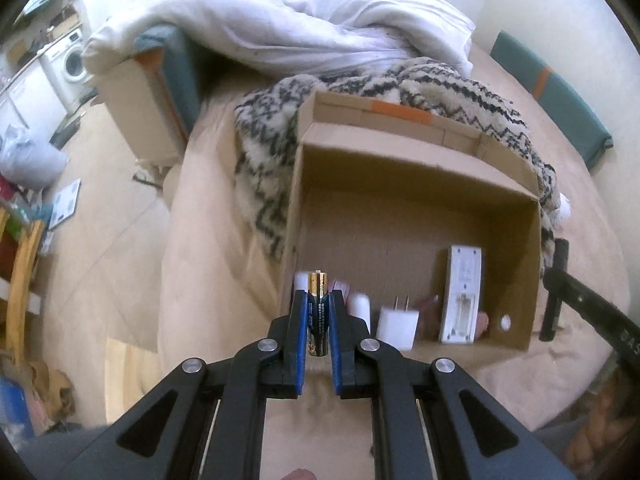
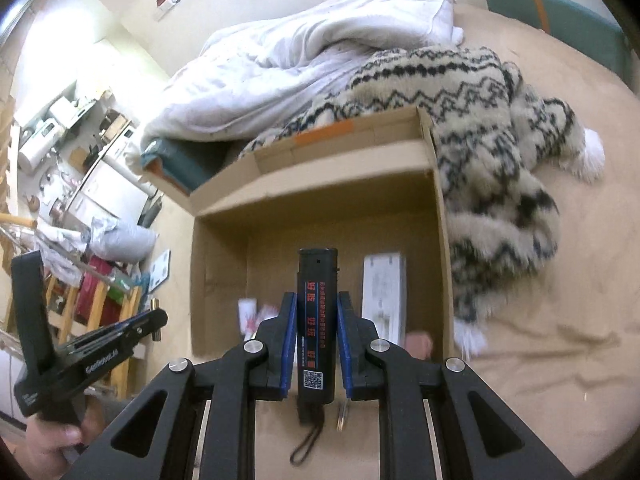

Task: Organize rigid objects
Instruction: 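Carry the battery and battery pack into the box and open both tools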

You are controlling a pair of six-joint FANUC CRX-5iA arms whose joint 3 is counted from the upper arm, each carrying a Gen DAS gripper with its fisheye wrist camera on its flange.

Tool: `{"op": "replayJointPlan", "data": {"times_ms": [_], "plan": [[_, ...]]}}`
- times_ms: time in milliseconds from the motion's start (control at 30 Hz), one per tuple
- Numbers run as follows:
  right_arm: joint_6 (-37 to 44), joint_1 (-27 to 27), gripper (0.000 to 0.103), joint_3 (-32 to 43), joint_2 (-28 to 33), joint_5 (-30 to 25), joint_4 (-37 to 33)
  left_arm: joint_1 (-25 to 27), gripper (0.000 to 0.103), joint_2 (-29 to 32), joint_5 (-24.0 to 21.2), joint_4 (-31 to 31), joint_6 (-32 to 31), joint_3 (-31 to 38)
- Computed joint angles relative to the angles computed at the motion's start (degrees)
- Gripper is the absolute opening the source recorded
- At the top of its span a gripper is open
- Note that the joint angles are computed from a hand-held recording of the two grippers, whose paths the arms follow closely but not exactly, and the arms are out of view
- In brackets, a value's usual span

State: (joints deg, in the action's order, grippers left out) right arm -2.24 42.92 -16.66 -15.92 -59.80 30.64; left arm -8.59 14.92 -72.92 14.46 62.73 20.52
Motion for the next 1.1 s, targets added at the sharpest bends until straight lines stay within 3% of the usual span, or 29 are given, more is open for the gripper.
{"op": "replayJointPlan", "data": {"times_ms": [133,300,400,667,967,1000,1033,1067,1100], "plan": [[1.37,-3.23,0.019,-0.33,1.89,3.31,-2.59,-2.3,0.009,2.03,2.45,-1.7,-0.42,1.68],[2.6,-3.68,0.019,-1.04,3.65,4.4,-5.13,-3.17,0.009,3.18,6.07,1.44,-3.03,-1.22],[4.83,-3.8,0.019,-0.17,5.17,2.85,-5.08,-3.94,0.009,4.55,5.09,0.95,-3.2,-1.27],[8.95,-5.67,0.019,1.8,7.6,2.82,-10.41,-5.06,0.009,4.43,7.88,-2.03,-5.78,-2.82],[10.98,-6.06,0.019,2.34,8.16,3.75,-11.92,-4.87,0.011,4.57,6.5,-1.68,-7.29,-2.74],[10.48,-5.86,0.019,2.01,7.89,3.97,-11.55,-4.88,0.014,4.4,6.59,-1.75,-7.59,-2.86],[10.1,-5.75,0.019,1.73,7.63,4.24,-11.13,-4.92,0.031,4.23,6.58,-2.14,-7.59,-2.86],[10.0,-5.66,0.019,1.6,7.44,4.4,-10.9,-4.85,0.064,4.12,6.57,-2.16,-7.56,-2.87],[10.0,-5.6,0.019,1.49,7.25,4.5,-10.78,-4.59,0.081,3.94,6.56,-1.76,-7.4,-3.04]]}}
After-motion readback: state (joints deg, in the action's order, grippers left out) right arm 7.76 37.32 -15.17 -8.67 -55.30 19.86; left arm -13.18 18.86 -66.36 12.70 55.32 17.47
